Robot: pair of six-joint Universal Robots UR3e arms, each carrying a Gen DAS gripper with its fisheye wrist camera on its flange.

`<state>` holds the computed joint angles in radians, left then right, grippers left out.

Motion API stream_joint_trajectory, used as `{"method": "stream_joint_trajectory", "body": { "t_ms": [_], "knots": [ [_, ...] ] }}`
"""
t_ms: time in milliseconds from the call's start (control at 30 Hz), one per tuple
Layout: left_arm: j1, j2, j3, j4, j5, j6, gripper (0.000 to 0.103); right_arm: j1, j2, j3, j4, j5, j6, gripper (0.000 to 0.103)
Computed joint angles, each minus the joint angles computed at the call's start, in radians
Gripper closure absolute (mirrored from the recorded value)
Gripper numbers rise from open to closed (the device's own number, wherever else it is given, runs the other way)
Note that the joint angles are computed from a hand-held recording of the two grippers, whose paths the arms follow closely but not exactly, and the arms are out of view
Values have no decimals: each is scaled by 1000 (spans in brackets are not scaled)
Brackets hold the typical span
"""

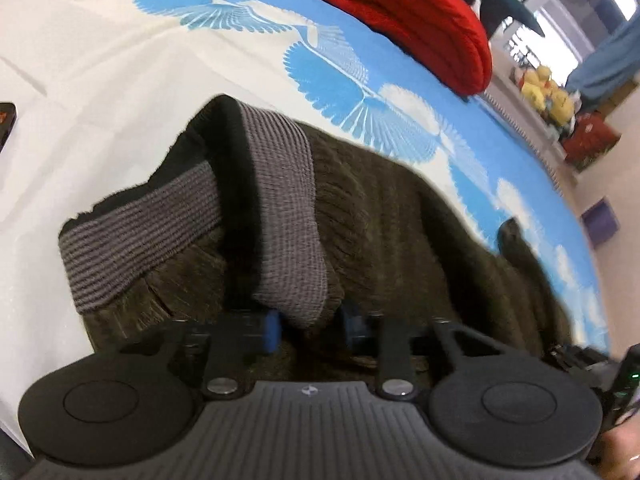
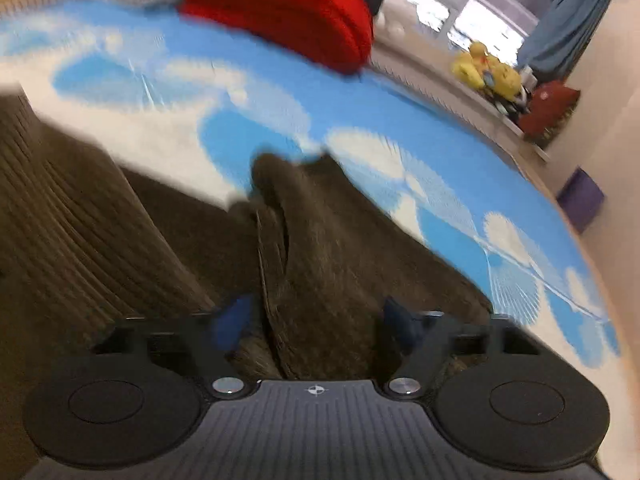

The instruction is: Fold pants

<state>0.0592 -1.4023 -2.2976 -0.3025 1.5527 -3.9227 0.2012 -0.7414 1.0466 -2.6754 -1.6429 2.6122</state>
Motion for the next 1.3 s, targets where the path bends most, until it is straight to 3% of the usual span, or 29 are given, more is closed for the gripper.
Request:
{"method": "stream_joint_trajectory", "body": {
  "t_ms": [133,233,300,400,467,600,667,733,800,867,933,1033,1300],
  "knots": [
    [208,249,-34,-102,-201,76,83,-144,-79,-125,93,217,346,91],
    [429,422,9,-308,-351,165,84,-315,-148,-181,106,333,604,91],
    [574,483,53,-495,-466,258,84,-455,-230,-130,102,375,747,92],
    [697,513,76,-715,-536,381,84,-692,-382,101,125,473,918,91],
    [733,527,43,-788,-554,436,84,-830,-440,277,175,559,932,89],
    [708,517,-11,-811,-493,405,84,-938,-490,625,52,491,957,85],
    [744,554,-45,-834,-517,400,82,-1022,-479,769,-69,638,1010,84],
    [788,614,-71,-868,-552,398,79,-1073,-456,832,-181,752,1036,66],
    [806,664,-84,-890,-569,397,69,-1075,-438,823,-235,790,1035,47],
    [777,684,-83,-875,-551,370,53,-1068,-437,808,-284,800,1020,43],
    [710,670,-86,-806,-507,324,42,-1041,-422,763,-316,790,1001,39],
    [584,614,-81,-700,-417,248,28,-968,-423,665,-217,681,853,32],
    [414,473,-88,-504,-313,146,27,-554,-224,334,-65,48,521,19]
  ]
}}
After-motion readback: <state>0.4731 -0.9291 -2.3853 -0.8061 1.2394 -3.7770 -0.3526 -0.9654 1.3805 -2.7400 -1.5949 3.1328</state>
